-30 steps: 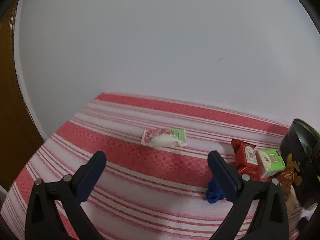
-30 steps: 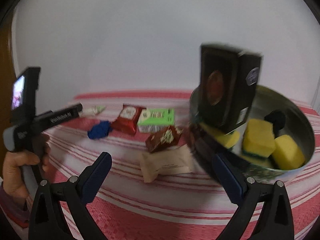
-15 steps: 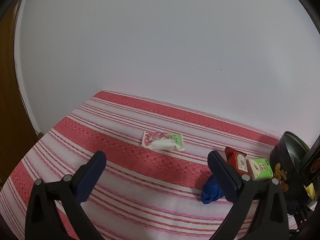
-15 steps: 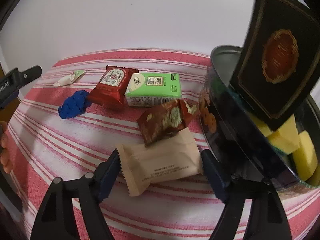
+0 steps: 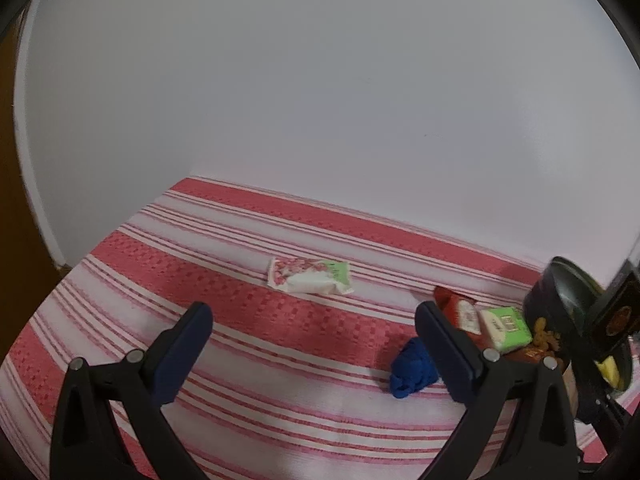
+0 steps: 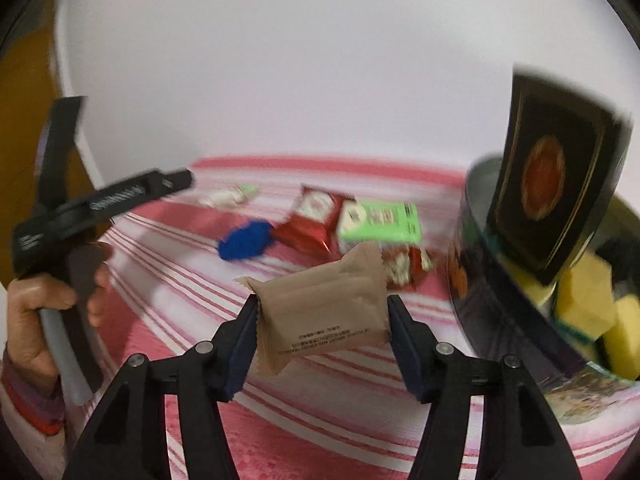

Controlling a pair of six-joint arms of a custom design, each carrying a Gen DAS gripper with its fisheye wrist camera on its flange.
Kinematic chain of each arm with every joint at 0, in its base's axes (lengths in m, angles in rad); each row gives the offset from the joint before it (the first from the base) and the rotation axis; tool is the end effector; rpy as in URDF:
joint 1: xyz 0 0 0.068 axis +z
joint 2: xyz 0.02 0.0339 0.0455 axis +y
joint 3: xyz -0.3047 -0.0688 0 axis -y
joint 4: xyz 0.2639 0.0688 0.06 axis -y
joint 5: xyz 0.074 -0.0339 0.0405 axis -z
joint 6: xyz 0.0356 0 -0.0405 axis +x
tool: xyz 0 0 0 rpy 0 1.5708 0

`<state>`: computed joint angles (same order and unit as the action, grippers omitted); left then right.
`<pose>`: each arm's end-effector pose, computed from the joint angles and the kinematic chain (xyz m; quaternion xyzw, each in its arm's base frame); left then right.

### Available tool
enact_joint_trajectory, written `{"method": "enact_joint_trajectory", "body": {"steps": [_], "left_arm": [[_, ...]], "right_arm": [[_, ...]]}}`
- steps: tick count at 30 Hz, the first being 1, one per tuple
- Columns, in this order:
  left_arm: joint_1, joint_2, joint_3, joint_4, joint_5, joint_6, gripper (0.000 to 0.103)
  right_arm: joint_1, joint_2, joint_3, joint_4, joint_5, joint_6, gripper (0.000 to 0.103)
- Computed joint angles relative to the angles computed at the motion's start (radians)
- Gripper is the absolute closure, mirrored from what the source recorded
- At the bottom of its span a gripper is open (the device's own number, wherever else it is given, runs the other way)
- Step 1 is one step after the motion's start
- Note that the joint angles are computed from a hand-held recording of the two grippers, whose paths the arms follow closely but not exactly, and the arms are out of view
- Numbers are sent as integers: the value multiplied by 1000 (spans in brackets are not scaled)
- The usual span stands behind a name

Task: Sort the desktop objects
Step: 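Grasp the beige packet with the right gripper while the left gripper grasps the blue fuzzy item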

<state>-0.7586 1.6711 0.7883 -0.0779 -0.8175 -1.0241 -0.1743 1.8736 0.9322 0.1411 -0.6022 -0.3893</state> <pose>0.2507 -0.2018 0.1703 -0.2342 0.8518 0.0238 0.4681 0.3843 -0.0472 0.1522 -0.2058 0.8679 0.1642 0.4212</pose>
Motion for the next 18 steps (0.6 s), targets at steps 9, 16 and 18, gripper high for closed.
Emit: {"method": "enact_joint_trajectory", "body": {"steps": [9, 16, 18], "left_arm": [[-16, 146, 131, 28, 153, 254, 22], [26, 276, 295, -128, 226, 282, 32], [31, 299, 325, -163, 246, 283, 47]], "right_arm": [[28, -16, -78, 268, -7, 137, 39], [17, 3, -36, 217, -31, 149, 39], [18, 3, -37, 225, -27, 151, 39]]}}
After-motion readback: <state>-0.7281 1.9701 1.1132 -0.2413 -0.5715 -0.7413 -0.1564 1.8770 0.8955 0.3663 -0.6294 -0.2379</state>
